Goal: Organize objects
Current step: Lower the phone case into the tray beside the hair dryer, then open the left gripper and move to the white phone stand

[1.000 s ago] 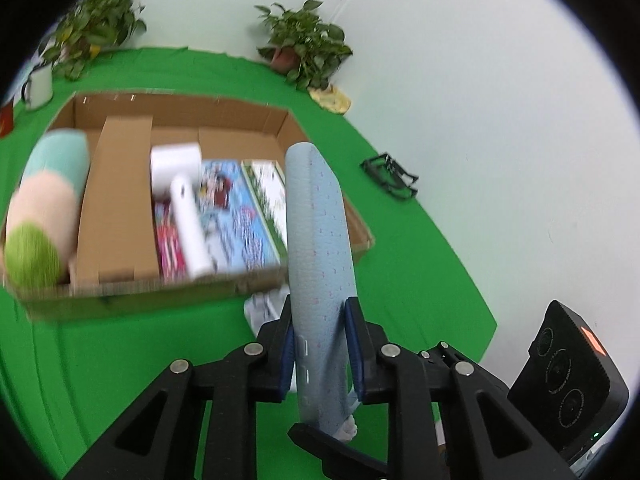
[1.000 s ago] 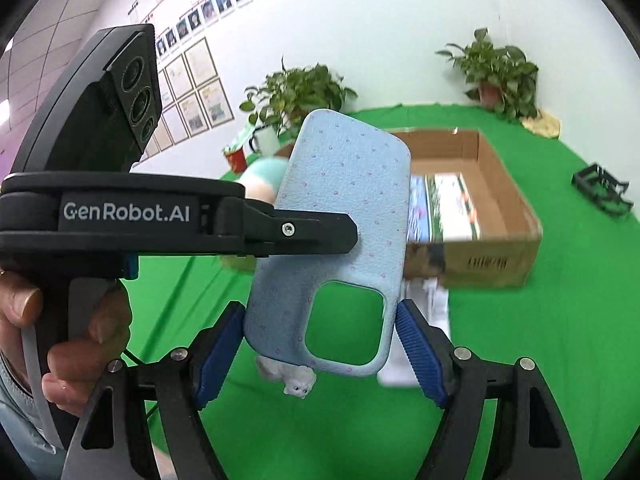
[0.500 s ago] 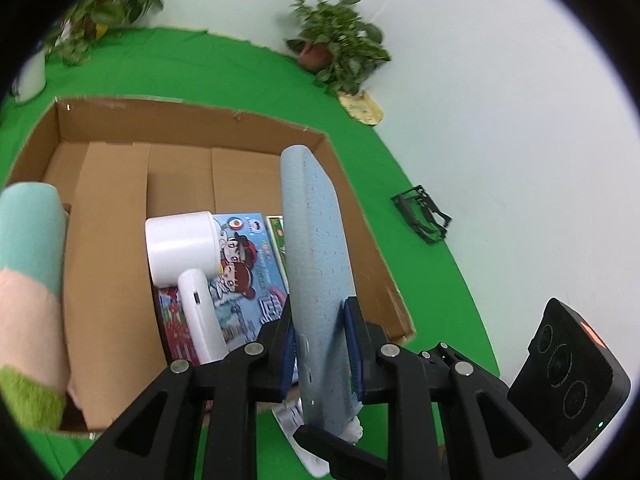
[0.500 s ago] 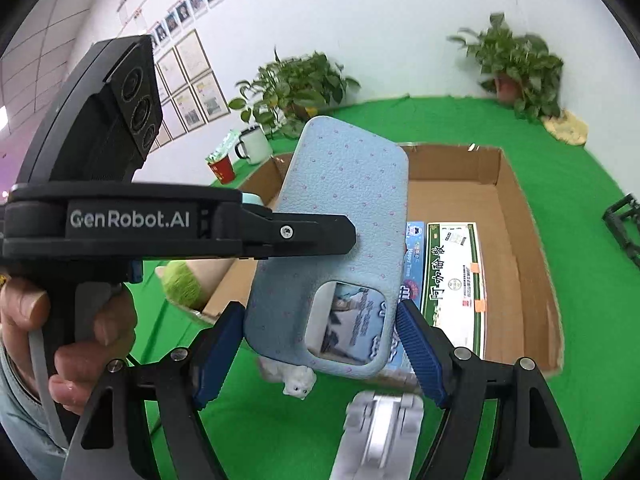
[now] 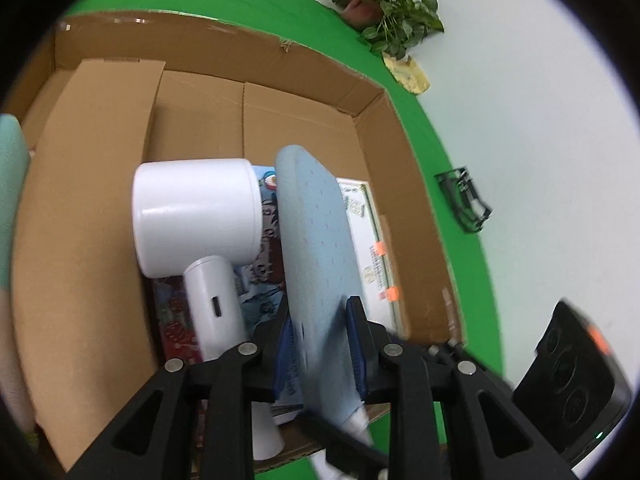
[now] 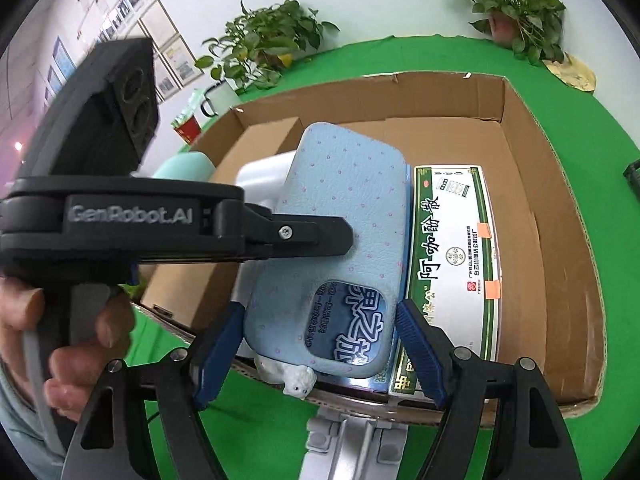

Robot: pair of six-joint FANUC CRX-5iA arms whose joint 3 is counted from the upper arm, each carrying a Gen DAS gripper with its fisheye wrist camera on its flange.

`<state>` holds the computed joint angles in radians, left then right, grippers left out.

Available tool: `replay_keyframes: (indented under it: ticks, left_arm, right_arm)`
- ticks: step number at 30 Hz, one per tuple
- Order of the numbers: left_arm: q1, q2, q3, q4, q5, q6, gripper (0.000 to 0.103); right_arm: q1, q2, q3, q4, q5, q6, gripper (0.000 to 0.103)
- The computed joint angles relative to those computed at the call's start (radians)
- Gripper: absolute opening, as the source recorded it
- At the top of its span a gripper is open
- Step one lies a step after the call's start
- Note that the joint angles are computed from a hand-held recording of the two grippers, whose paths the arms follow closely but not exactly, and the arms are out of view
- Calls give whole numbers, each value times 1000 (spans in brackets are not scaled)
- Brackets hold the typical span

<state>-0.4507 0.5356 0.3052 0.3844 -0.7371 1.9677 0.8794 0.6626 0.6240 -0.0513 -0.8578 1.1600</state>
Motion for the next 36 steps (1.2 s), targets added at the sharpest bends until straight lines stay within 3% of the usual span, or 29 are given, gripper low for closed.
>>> replay_keyframes:
  ticks: [2,6,13,16,17,18,19,21,23,25,28,30,32,36]
  left_arm:
    - [-12,-6,33,-78,-55,37,23]
    - [-20,-58,-7,-140,-37,54,26]
    - [-65,-160,-43,-400,-31,241,26]
    - [-101,-199,-38,-531,-52,320,26]
    - [-113,-212,-41,-572,-53,343,29]
    - [-126,-225,-42,-614,-59,366,32]
    - [-147,-234,-35,-678,-75,410,43]
    - [-199,-252,-19,-827,-112,519,74]
    - [-277,-260,-2,-1034,-149,669,83]
    - [-336,-256,14,-1165,-205,759,84]
    - [-352,-258,10,-1166,-231,749,84]
    - [-363,-266,-12,-1163,-234,781,84]
    - [-362,-283,-64,-1133,-181,798,84]
    - [-350,-261,-95,-1032,-139,752,84]
  right_arm:
    - [5,17,15,31,-21,-24,75]
    - [16,30,11,82,-29,-63,76]
    - [38,25,3,105,-41,-21,78]
    - [52,-7,-66,166,16,-43,88]
    - [61,-27,-110,214,43,-75,100]
    - [72,-56,-176,297,90,-134,103]
    - [78,-81,-229,352,130,-171,103]
    - [90,-128,-317,450,172,-245,103]
    - [98,-176,-408,549,215,-333,103]
    - [105,-227,-498,638,255,-431,103]
    - [114,-295,-604,663,300,-496,103]
    - [121,-348,-679,565,344,-469,103]
    - [126,-371,-702,448,323,-392,103]
    - [146,-387,-747,375,310,-377,103]
